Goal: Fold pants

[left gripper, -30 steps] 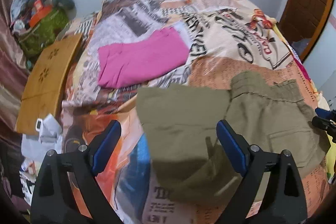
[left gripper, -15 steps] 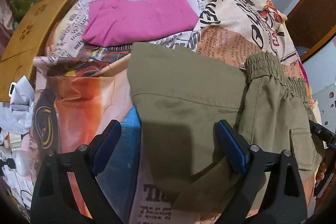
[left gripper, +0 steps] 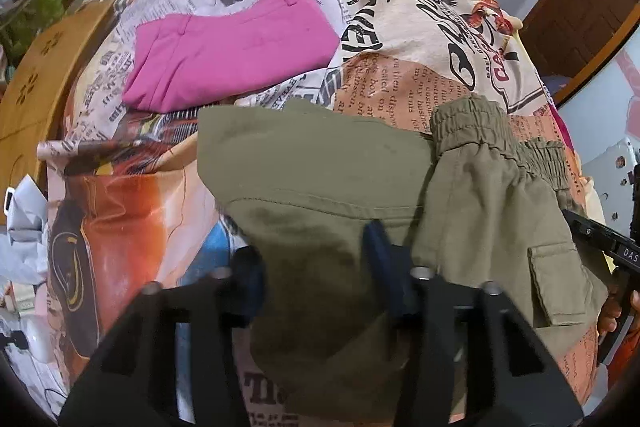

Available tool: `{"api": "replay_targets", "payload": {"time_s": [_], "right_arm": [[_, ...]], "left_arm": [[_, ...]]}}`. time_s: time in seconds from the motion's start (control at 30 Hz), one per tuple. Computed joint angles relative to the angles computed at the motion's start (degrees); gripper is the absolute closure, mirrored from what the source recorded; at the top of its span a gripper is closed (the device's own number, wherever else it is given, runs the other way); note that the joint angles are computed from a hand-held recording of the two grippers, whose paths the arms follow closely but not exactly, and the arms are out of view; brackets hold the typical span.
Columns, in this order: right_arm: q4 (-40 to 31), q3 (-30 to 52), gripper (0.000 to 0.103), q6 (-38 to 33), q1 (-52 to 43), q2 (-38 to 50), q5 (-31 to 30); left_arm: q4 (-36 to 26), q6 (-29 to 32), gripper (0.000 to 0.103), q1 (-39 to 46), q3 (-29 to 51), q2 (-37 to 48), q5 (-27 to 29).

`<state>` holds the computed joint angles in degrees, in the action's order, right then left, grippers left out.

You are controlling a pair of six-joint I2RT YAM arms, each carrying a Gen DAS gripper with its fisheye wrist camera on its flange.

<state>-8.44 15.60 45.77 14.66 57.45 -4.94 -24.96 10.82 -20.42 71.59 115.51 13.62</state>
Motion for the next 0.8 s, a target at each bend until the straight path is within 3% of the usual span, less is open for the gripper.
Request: {"api": "replay_targets", "payload": {"time_s": [0.13,0.3,0.47,0.8], "right_arm": [[-1.67,1.73,0.086,-0.61,2.98,-0.16,3.99],[-5.24,4.39,0.091,-1.49,5.75,-2.01,8.78],[-8.13,8.16,0.093,-3.49,7.57,-3.63,12.35],[-10.24,18.62,0.094,-9.35,11.64,1.42,19.22]], "left_arm": [[0.24,-0.75,0.081,-0.04,0.01,-0.56,-0.56],[-0.17,-0.85,0.097,0.18,-0.47,-2.86,-1.94],[0.54,0.79,0.1,0.98,-2.42,-7.05,-1.62],[1.55,2.36,0.1,2.37,-2.44,-13.31,-2.06]]}}
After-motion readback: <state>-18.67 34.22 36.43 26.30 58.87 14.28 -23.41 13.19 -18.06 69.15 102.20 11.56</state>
